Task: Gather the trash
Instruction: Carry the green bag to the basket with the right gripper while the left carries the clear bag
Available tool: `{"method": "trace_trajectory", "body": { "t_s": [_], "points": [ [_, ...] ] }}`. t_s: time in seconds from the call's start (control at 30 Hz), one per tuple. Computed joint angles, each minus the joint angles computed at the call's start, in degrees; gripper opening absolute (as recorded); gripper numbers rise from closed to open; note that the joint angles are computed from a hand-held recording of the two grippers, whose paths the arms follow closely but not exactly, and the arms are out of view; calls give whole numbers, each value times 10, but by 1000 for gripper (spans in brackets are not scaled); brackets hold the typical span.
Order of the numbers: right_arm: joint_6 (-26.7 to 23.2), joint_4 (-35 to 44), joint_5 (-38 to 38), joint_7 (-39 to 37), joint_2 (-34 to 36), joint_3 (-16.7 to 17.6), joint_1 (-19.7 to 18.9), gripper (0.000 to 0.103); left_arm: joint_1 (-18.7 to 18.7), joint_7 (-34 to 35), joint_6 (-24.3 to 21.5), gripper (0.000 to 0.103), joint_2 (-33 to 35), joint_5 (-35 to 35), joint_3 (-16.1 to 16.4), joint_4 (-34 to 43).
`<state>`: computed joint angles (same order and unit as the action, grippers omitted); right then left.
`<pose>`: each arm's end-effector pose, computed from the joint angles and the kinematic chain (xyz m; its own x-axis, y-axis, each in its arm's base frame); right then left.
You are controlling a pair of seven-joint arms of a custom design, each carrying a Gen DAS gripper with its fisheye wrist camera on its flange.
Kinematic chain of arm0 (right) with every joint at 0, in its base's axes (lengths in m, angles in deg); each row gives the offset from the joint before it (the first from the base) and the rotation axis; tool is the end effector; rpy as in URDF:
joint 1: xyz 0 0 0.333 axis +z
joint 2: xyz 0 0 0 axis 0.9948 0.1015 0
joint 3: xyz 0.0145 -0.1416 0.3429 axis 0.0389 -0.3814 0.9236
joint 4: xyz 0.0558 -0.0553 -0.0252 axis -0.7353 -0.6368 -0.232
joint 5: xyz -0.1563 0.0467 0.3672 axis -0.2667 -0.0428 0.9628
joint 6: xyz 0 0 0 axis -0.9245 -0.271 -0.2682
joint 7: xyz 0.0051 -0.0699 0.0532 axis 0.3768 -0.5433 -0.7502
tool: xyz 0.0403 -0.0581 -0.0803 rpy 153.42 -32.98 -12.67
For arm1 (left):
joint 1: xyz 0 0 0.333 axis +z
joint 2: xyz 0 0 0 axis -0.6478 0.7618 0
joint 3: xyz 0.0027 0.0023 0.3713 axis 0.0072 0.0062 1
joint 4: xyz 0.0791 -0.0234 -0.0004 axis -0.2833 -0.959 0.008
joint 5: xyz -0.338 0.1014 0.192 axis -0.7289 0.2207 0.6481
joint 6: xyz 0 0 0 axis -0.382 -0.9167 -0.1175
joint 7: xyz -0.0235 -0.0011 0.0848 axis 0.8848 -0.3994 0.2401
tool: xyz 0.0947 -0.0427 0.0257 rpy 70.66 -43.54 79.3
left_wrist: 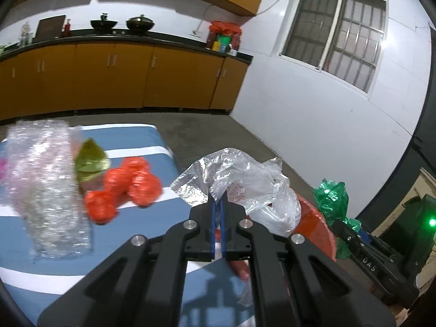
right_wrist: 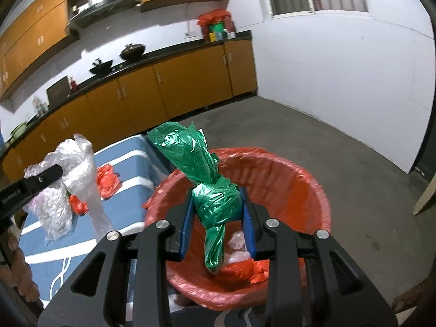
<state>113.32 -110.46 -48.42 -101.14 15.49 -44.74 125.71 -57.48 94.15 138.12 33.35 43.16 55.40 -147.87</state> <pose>0.6277 0.4808 0.3710 -0.1695 -0.9666 -0.1923 -0.5201 0.2535 -0.8156 0.6908 -0.2915 0.4066 -0.2737 -0.9168 0.2906 -0.5820 -0.0827 -0.8090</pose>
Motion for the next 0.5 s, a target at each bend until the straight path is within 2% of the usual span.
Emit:
{"method": "trace_trajectory", "body": {
  "t_s": [0.3, 0.5],
  "points": [
    [1, -6, -14, 38, -1, -7, -6, 32, 46, 23, -50, 4, 61, 24, -100, 80],
    [11, -10, -24, 70, 0, -11, -14, 32, 59, 49, -79, 4, 93, 19, -137, 116]
  ]
}}
